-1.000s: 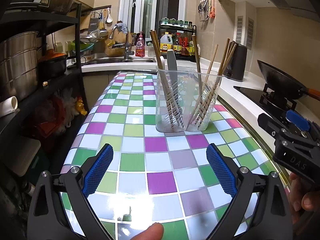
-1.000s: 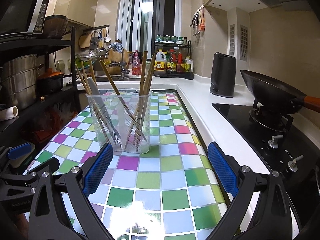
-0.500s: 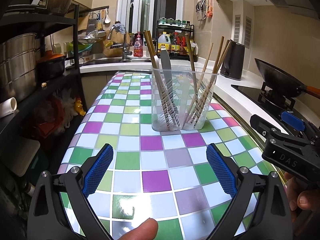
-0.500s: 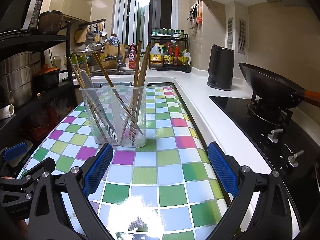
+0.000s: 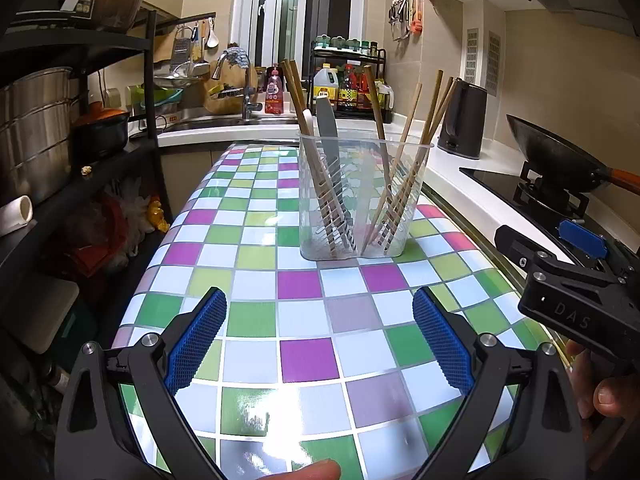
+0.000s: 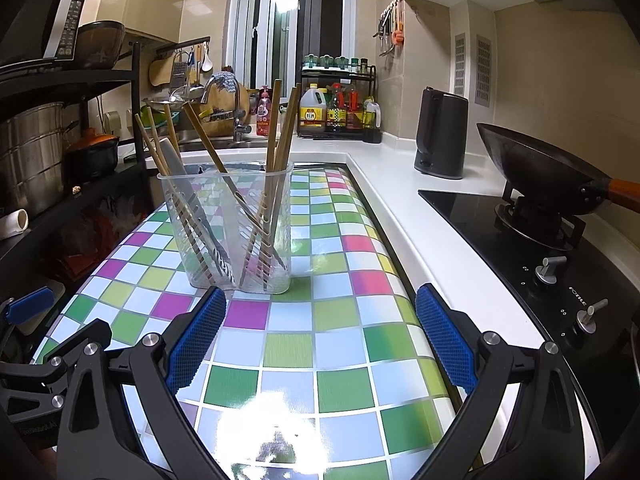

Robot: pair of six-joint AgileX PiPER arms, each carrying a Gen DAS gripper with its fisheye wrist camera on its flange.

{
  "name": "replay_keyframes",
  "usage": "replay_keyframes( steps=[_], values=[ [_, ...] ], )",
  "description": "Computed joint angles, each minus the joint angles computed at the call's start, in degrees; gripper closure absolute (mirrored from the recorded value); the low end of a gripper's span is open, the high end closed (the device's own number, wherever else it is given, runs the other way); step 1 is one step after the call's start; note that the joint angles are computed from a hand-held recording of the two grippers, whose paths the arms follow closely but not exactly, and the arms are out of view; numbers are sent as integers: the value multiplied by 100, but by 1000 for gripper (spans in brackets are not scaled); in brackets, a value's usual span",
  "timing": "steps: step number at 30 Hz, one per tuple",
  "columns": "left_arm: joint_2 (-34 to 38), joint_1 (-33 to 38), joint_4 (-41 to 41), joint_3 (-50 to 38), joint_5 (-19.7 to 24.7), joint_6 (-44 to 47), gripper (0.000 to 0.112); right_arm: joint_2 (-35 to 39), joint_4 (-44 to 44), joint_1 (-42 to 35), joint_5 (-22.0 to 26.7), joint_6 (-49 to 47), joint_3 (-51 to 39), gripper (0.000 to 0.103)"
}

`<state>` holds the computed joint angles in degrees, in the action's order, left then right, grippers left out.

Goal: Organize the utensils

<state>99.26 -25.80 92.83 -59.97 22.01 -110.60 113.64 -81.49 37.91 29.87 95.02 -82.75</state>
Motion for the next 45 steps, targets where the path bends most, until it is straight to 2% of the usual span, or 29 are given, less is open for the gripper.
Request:
replay_keyframes(
  steps=[29,34,45],
  values=[
    [28,1,117,20,-36,-105,21,3,-71,19,26,36,10,9],
    [27,36,398,77,-93,-428,21,6,-64,20,29,34,8,9],
    [55,43,128,32,-69,-154,20,7,-68,21,30,35,7,9]
  ],
)
